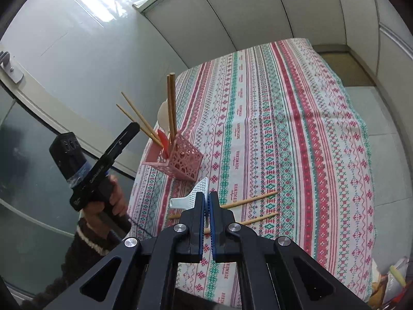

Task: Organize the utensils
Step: 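Lower the white spoon into the pink basket and open the left tool, then lower the small white spoon into the pink basket and open the right tool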

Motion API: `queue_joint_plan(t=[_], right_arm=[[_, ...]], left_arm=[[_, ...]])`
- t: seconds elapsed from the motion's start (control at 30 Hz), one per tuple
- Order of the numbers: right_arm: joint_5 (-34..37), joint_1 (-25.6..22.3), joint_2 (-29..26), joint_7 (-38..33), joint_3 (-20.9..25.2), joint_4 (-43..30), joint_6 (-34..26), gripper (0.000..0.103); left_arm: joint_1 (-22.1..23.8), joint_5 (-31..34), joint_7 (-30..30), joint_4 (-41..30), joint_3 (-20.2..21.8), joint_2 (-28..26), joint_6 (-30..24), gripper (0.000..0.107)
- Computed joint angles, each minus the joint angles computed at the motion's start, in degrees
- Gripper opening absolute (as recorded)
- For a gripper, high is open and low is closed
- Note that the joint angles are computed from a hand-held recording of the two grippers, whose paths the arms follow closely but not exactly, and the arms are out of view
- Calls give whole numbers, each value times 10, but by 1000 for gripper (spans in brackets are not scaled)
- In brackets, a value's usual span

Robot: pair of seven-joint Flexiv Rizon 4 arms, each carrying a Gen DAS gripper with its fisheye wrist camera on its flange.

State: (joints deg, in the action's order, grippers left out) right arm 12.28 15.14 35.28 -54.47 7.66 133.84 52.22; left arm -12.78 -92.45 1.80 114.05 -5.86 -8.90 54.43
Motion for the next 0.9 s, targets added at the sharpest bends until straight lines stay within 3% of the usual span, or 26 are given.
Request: queue_joint_plan(t=[0.1,0.2,0.33,0.6,0.77,0.9], right_arm=[[-18,-12,4,10,9,-3,1,4],[-37,-22,8,21,16,-8,5,4],[-69,-38,1,42,25,-17,19,4],[-130,-44,-65,83,45,-50,77,4],[-194,-48,-115,116,65,-72,86,4],[-289,-59,-158,149,87,-96,69,4]], left_arm=[[1,71,-75,11,9,26,11,74],[17,217,-205,13,27,48,-16,85],[33,387,-322,18,43,79,-15,85],[73,715,-582,-15,61,109,-109,92],[77,760,-644,25,67,108,-67,92],[89,764,-658,25,71,95,-93,92]])
